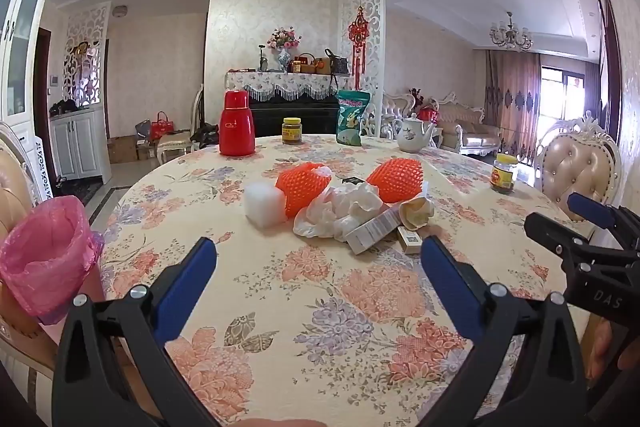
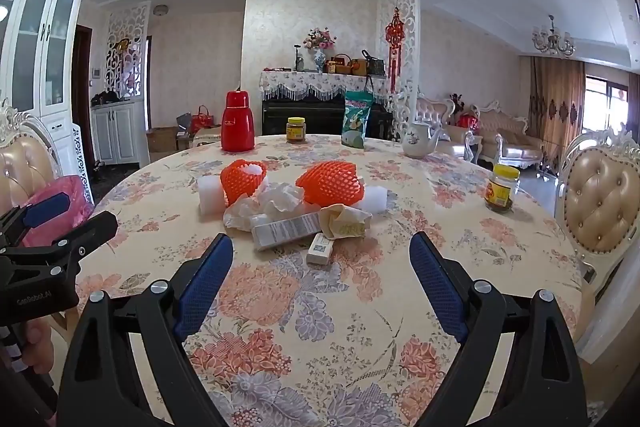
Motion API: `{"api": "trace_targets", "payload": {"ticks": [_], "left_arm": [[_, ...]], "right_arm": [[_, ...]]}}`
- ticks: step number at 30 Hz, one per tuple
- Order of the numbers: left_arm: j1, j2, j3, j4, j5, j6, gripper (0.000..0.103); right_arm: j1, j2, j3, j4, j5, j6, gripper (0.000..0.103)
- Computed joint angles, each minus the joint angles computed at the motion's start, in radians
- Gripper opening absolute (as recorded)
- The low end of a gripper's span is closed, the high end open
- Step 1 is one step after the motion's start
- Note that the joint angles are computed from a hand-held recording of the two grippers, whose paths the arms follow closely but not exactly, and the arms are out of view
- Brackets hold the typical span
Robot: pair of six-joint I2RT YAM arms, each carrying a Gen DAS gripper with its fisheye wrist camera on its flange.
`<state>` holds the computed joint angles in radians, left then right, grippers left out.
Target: Collect trash
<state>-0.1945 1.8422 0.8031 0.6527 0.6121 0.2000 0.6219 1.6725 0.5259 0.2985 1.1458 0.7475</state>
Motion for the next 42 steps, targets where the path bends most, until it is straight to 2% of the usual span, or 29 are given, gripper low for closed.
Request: {"api": "trace_targets", "payload": {"ticks": [11, 12, 17, 42], "left_arm": [[0.025, -0.012, -0.011, -0.003, 0.028, 0.000, 0.099], [0.001, -0.002, -0.007, 0.010, 0.003, -0.002, 0.099], [-0.006, 0.000, -0.016, 0.023, -0.005, -0.003, 0.099], [-0.005, -0.004, -0.013, 0.014, -0.005, -0.001, 0.099]], "right_arm": [[-0.002, -0.002, -0.006, 0.010, -0.006, 0.001, 0.085], [-0.001, -0.002, -0.007, 0.010, -0.005, 0.001, 0.085], [-0.003, -0.003, -0.009, 0.018, -0.010, 0.001, 0.085], [-0.002, -0.011, -0.023, 0.034, -0.022, 0.009, 0.085]]}}
